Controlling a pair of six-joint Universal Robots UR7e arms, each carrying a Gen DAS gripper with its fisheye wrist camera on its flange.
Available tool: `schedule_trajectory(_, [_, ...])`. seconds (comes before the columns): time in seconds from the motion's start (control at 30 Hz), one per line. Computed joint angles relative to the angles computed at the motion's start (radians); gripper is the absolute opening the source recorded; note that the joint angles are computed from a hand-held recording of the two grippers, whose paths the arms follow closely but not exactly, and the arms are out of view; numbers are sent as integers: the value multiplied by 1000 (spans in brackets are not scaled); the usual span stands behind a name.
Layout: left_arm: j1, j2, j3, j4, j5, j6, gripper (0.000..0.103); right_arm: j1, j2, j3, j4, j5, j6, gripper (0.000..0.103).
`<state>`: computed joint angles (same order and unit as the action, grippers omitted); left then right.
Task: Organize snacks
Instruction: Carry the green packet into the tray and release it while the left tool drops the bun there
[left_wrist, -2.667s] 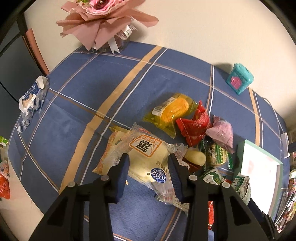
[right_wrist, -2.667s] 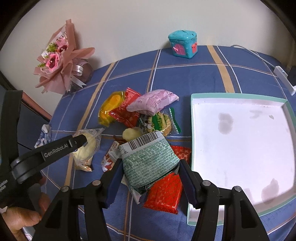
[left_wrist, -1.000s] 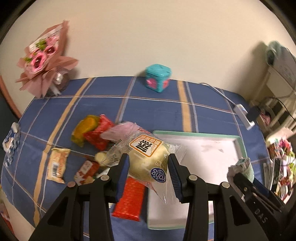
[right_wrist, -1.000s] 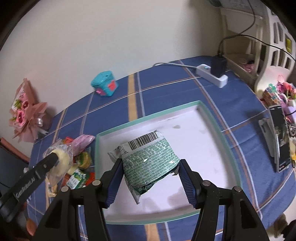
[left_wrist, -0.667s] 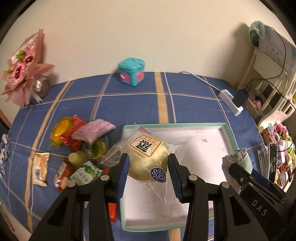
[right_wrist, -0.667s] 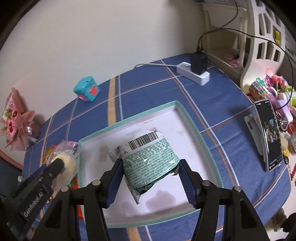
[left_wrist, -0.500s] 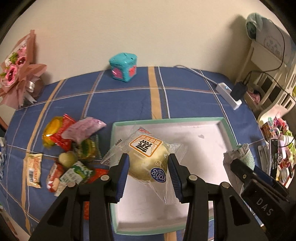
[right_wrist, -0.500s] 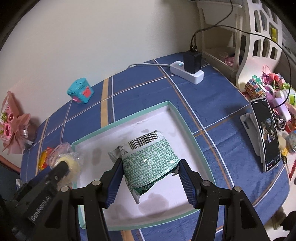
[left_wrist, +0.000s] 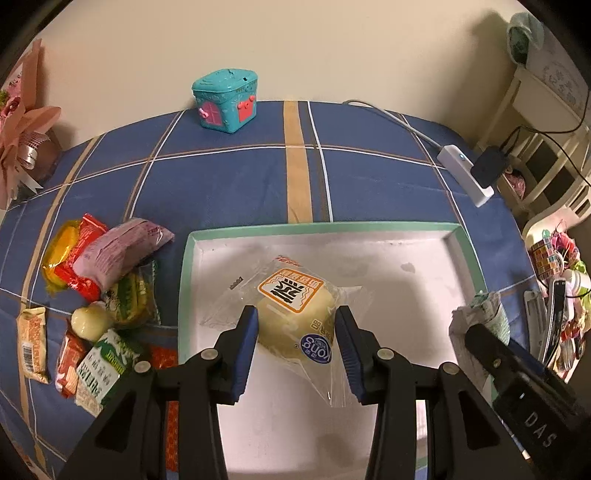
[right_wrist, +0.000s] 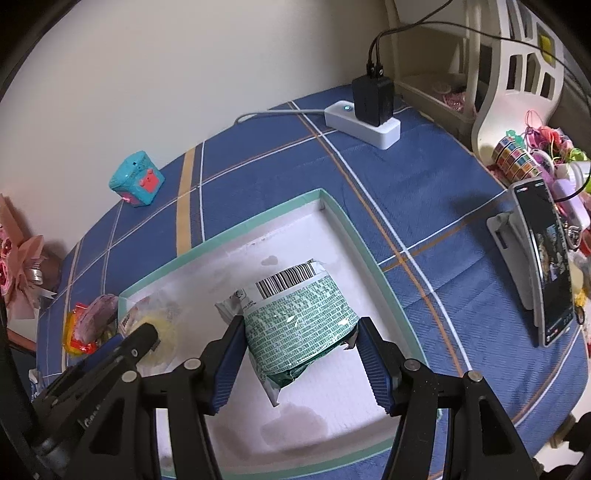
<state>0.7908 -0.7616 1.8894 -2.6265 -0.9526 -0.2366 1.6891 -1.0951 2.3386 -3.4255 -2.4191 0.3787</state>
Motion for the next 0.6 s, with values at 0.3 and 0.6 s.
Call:
schedule_trajectory(0.3, [19,19,-29,-50,-12,47,49,-5,29,-40,7,-9,-23,64])
schedule_trajectory(0.6, [22,-15,-33,-2,-1,14,68,12,33,-59,51,-42,-14,68])
